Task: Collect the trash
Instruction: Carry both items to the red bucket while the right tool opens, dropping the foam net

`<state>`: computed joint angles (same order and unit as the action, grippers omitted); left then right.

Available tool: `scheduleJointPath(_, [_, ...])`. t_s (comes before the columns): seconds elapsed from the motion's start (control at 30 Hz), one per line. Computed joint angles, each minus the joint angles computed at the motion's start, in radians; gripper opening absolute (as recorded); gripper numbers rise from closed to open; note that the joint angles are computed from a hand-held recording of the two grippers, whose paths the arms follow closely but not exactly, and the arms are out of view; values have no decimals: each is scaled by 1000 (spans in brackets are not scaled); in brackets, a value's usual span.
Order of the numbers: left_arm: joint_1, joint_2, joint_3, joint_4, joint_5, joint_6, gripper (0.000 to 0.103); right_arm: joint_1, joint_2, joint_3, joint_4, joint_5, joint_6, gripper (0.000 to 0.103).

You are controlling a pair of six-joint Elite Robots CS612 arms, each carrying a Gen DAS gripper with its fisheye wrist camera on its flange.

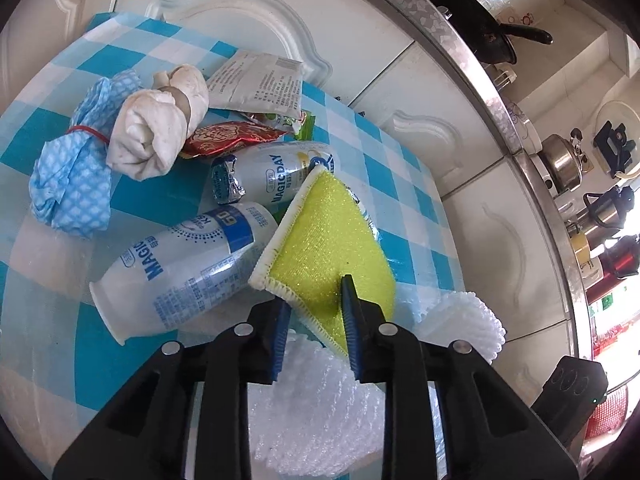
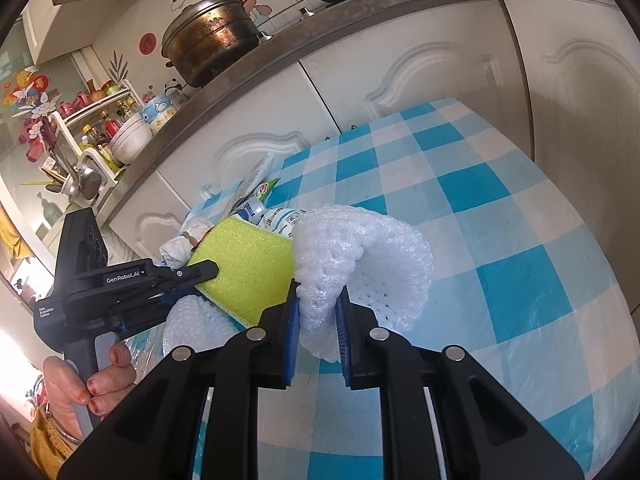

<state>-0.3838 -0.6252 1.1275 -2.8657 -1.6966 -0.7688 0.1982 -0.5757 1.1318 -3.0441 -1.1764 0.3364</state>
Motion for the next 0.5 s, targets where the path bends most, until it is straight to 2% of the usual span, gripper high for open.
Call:
scheduleJointPath(0.23, [-7, -46, 68, -84, 62, 28, 19, 7, -14, 15, -19, -22, -15, 18])
scheduleJointPath(0.5, [-3, -115, 185, -235, 110, 0, 19, 20, -38, 31, -45, -27, -46, 18])
